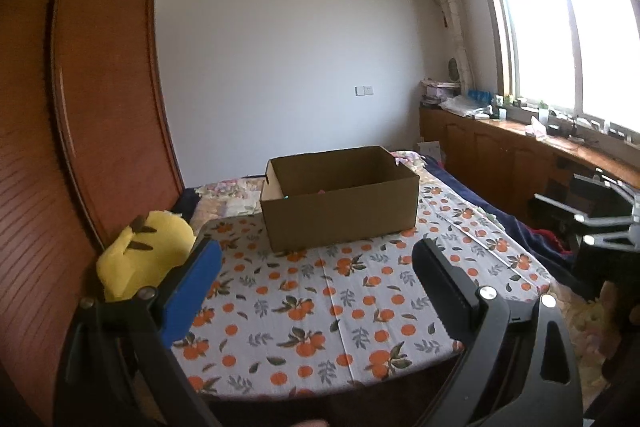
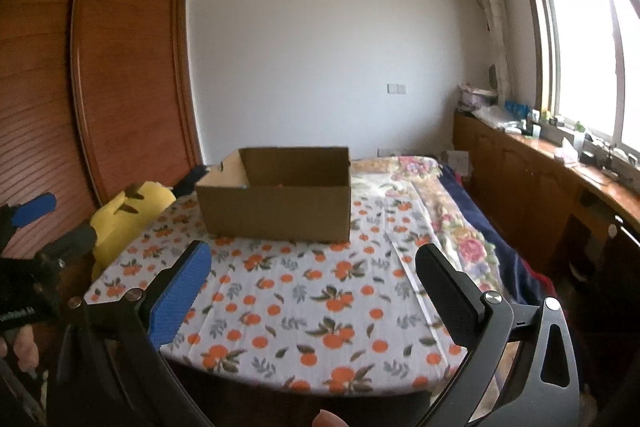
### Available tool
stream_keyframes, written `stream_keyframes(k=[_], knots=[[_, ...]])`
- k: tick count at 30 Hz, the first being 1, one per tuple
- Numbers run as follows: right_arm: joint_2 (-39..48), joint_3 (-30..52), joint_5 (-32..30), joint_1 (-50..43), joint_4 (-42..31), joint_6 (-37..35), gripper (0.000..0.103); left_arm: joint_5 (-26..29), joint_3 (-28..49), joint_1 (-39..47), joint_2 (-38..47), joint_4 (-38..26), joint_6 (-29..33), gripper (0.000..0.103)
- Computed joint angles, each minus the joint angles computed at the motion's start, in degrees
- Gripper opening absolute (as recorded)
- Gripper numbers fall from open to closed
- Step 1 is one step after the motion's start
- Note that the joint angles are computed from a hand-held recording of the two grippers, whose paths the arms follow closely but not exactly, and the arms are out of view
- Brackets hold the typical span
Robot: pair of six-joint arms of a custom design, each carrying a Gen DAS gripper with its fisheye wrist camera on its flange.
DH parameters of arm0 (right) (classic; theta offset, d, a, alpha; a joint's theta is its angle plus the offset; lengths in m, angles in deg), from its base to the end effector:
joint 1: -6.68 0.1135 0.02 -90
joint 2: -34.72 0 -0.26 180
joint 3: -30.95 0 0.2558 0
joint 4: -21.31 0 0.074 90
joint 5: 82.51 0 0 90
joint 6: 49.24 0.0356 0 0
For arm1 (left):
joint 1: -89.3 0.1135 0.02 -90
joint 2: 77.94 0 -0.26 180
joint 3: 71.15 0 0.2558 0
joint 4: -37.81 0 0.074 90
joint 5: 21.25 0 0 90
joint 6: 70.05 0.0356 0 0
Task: Organize snacks
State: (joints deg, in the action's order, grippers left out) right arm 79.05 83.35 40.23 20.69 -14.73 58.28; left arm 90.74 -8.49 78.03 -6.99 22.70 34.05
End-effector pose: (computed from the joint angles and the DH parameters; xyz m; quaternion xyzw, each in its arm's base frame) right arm 0.1784 0.0247 0.2823 0.1703 0.8175 -0.0981 0.5414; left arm 0.2783 -0.0691 0.2799 0.2823 0.7774 -0.1461 0.5427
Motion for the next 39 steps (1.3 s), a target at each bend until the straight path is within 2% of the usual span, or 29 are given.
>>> stream_keyframes(k=[3,9,39], knots=[[-1.7,-2.2,2.8,2.1,-0.4,1.7,0.103,0.8,-1.3,1.1,-0.3,0.7,-0.9,0.097],[-2.3,-4.0,4.1,2.6,-0.3,2.6,0.103,0.3,-2.1,2.6,1.0,2.4,-1.4,0.097],[-1.8,-4.4,4.6,2.5,0.5,2.6,0.103,-1.7,-3.3,3.7,2.3,5.7,-1.9,0.097]])
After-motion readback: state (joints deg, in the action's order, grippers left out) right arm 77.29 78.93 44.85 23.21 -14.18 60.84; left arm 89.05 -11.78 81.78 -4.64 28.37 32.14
